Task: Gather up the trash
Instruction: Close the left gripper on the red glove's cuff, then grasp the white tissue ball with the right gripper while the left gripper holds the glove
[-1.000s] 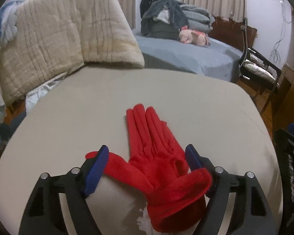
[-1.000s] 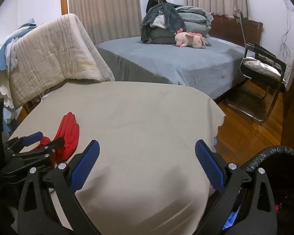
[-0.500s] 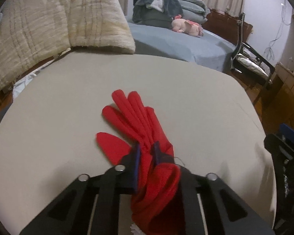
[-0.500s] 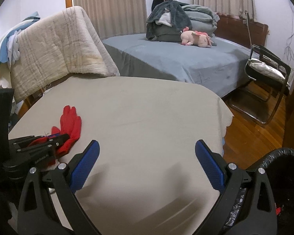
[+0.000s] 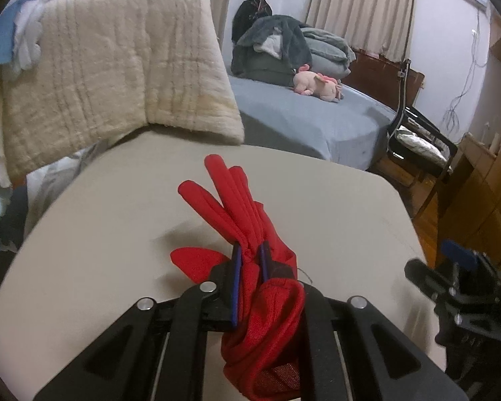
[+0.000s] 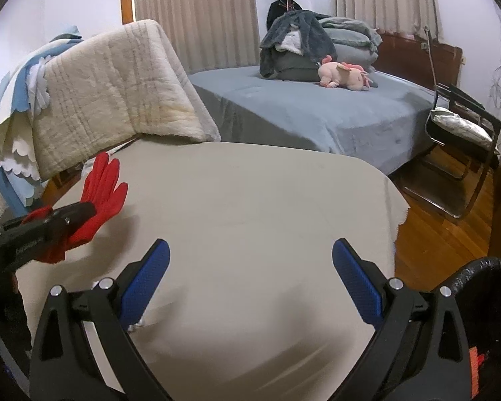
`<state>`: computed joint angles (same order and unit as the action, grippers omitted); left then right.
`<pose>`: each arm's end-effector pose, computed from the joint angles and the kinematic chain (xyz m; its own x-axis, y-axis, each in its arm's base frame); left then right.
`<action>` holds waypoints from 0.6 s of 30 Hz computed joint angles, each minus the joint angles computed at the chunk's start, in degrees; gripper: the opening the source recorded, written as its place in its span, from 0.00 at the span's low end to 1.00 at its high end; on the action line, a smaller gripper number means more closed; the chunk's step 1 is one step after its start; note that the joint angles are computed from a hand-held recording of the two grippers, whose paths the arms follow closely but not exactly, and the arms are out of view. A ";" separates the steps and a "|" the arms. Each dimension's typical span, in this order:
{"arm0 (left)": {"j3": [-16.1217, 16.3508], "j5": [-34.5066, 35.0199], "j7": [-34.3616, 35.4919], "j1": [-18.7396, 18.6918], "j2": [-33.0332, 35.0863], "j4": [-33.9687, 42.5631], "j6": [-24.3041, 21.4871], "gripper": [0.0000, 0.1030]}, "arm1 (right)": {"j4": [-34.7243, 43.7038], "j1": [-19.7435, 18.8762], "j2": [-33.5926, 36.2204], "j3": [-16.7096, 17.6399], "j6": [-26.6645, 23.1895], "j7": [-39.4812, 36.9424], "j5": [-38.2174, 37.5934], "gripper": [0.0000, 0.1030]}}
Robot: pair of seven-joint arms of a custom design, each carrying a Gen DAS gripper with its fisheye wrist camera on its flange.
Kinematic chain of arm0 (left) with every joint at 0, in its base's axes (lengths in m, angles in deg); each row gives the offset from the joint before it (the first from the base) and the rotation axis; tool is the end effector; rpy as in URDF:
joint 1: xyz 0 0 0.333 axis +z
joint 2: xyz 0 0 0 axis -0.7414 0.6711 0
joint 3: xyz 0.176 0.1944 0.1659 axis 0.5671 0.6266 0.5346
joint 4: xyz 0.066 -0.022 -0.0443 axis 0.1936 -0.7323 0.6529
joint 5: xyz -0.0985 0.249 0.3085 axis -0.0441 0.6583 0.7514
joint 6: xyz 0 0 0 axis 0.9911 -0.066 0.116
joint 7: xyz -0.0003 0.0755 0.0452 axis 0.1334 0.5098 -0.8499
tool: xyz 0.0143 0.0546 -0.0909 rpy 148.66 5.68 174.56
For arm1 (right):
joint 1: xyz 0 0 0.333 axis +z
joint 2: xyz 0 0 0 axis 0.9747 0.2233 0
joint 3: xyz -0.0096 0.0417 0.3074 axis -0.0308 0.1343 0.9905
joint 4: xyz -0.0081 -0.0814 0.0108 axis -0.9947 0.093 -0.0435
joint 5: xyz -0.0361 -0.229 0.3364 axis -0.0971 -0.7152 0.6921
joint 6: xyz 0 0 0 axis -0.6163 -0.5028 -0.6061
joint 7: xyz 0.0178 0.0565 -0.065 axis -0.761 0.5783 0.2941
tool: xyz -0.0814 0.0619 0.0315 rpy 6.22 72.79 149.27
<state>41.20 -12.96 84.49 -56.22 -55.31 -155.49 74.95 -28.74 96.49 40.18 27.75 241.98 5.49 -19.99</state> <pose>0.5736 -0.1966 0.4497 0.4745 -0.8662 0.1570 -0.5372 -0.4262 -0.7278 0.6979 0.3213 0.4414 0.6805 -0.7302 -0.0614 -0.4937 -0.3950 -0.7748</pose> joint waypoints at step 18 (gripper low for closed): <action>-2.64 -2.50 -5.15 1.60 -12.23 -15.96 -3.45 0.10 | -9.23 3.05 -4.79 2.83 1.61 -5.32 4.19 0.92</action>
